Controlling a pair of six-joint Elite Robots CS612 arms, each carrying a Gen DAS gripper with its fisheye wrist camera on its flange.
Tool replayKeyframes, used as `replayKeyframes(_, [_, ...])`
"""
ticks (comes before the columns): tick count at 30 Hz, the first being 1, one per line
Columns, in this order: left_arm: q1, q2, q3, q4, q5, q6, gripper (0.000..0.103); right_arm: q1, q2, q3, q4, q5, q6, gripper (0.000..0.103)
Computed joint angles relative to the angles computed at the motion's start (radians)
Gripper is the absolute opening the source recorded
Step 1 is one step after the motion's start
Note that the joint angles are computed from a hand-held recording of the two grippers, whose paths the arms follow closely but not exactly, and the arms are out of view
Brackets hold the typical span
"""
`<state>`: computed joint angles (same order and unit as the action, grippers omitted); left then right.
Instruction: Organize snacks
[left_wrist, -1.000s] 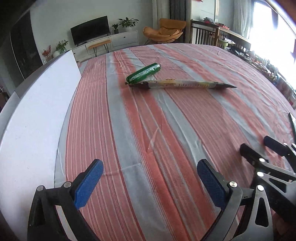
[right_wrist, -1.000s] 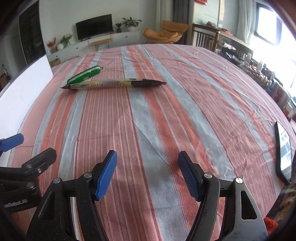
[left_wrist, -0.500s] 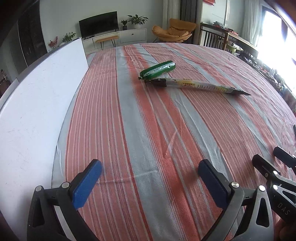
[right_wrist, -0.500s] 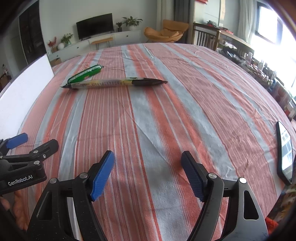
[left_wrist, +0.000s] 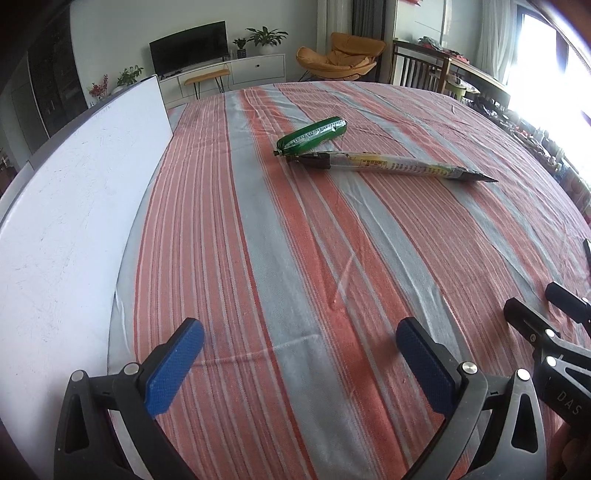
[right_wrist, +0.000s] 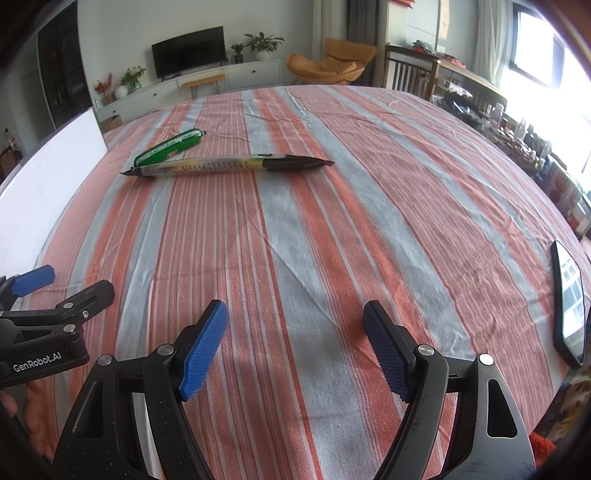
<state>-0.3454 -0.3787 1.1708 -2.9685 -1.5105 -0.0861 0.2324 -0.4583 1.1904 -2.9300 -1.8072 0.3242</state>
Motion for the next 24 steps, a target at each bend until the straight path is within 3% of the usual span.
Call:
replayKeyframes(5, [0.018, 0.001, 0.015, -0.040, 0.002, -0.024, 0.103, 0.000, 0.001, -0.001, 0.001, -0.002, 0.000, 0.079])
replayKeyframes(24, [0.016, 0.001, 0.015, -0.039, 0.016, -0.029, 0.103, 0.000, -0.001, 0.000, 0.002, 0.000, 0.000, 0.080])
